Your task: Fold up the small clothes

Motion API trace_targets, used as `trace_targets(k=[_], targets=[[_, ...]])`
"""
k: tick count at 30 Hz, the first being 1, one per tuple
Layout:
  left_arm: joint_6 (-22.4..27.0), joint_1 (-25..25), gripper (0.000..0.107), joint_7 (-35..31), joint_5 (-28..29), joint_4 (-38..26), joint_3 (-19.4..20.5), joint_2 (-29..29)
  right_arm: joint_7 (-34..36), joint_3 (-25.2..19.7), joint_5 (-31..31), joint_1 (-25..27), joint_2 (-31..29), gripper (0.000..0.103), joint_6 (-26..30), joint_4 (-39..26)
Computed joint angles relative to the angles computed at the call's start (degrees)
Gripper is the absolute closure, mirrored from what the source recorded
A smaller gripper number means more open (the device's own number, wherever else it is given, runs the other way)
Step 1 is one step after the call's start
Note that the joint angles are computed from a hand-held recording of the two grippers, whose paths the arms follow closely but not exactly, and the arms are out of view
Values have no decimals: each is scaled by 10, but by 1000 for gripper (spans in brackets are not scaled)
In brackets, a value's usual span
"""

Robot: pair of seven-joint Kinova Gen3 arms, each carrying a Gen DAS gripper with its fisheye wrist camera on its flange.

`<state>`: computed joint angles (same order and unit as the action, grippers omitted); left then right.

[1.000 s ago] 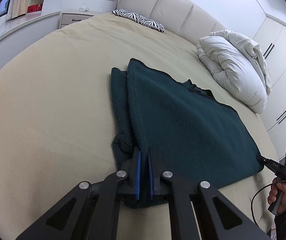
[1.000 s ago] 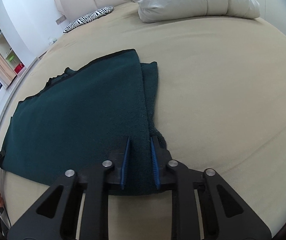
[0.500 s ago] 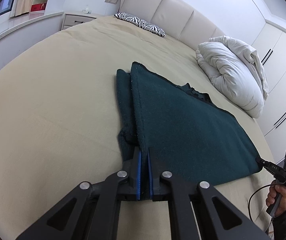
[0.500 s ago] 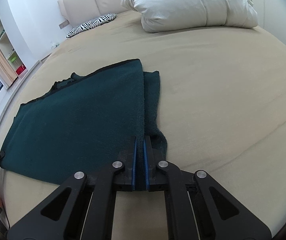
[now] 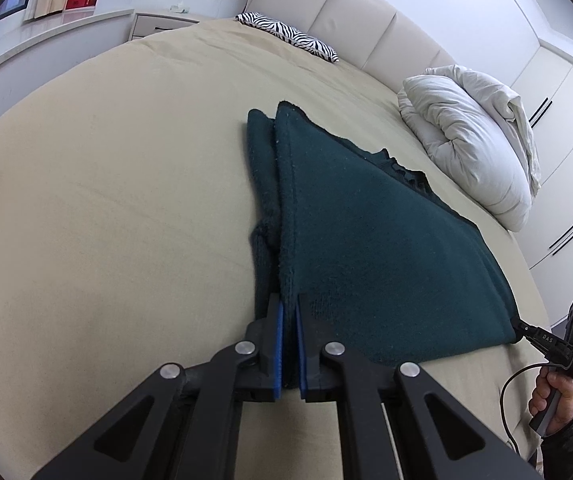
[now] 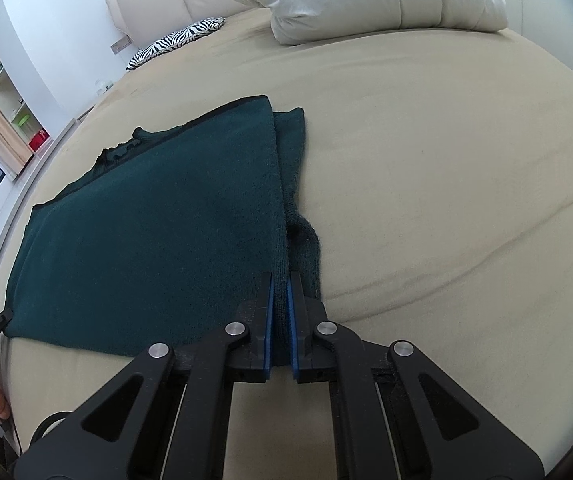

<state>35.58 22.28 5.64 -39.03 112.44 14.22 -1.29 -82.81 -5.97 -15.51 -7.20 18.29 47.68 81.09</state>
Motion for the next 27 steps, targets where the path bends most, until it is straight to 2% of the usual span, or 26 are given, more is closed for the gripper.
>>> trace_targets(k=[10, 14, 18, 21, 27], targets=[[-4, -3, 101, -15, 15, 3, 0, -3, 2, -1, -9, 5, 2, 98, -6, 11], [-5, -4, 101, -13, 14, 3, 1, -2, 6, -2, -10, 6, 10, 98, 10, 1], [-8, -5, 101, -17, 19, 4, 0, -3, 0, 2, 8, -5, 5, 98, 6, 5], [-18, -10, 101, -31, 35, 7, -4, -6, 4, -2, -6, 4, 8, 97, 7, 5], [-25, -15, 101, -25, 33, 12, 0, -8, 18, -5, -27, 16, 10, 97, 6, 5]])
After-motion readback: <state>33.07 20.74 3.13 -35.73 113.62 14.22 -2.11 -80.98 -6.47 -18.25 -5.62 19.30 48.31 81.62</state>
